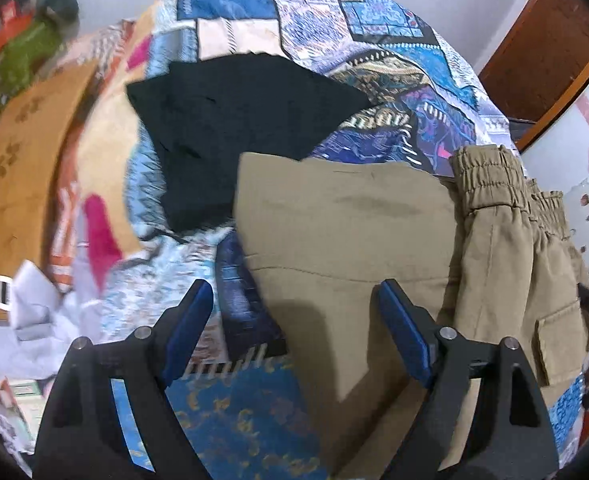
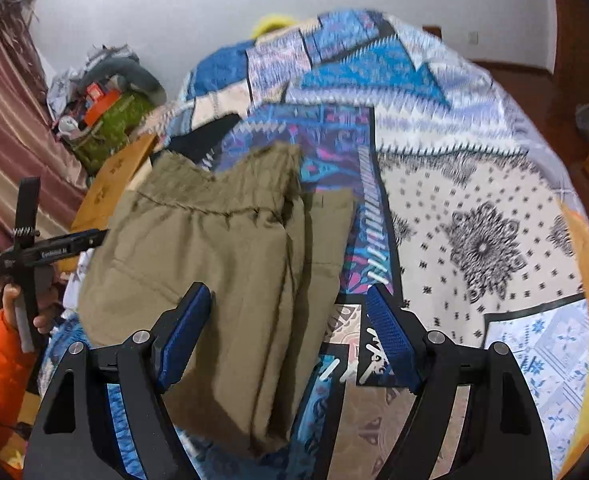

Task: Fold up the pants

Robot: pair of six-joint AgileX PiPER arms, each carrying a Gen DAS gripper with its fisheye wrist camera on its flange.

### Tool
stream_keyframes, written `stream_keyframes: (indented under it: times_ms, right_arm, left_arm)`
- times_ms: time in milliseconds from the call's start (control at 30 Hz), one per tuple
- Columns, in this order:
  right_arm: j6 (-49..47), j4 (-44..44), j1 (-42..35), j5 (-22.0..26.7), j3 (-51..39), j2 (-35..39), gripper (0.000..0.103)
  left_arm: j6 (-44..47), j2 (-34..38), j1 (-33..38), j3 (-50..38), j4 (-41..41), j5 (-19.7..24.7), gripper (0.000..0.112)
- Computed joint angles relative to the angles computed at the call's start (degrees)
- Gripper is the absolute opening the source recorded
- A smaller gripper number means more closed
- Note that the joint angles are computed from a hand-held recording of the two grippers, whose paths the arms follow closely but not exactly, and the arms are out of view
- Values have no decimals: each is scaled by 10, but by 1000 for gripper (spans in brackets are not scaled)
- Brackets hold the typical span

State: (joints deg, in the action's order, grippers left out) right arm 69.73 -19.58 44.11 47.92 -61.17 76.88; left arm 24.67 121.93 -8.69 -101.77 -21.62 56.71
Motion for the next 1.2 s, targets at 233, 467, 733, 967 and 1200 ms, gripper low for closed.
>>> stream_keyframes:
  times_ms: [233,467,733,967,1200]
  right_arm:
    - [-60,63,-43,-64,11,15,69]
    - [-97,90,-65,-85,15,15,35]
    - [-54,-2,-24,-46,-28,26,11]
    - [-84,-29,-20,-15,-84,40,9]
    - [-142,-54,-31,13,-181,85,9]
  left_arm:
    - [28,-6,-14,4,-12,-11,67]
    - [6,-39,-36,36,45,-57,24]
    - [19,-95,-33,64,27,-90,6]
    - [30,-126,-33,51,12,-99,4]
    - [24,-124,-25,-9,13,-108,4]
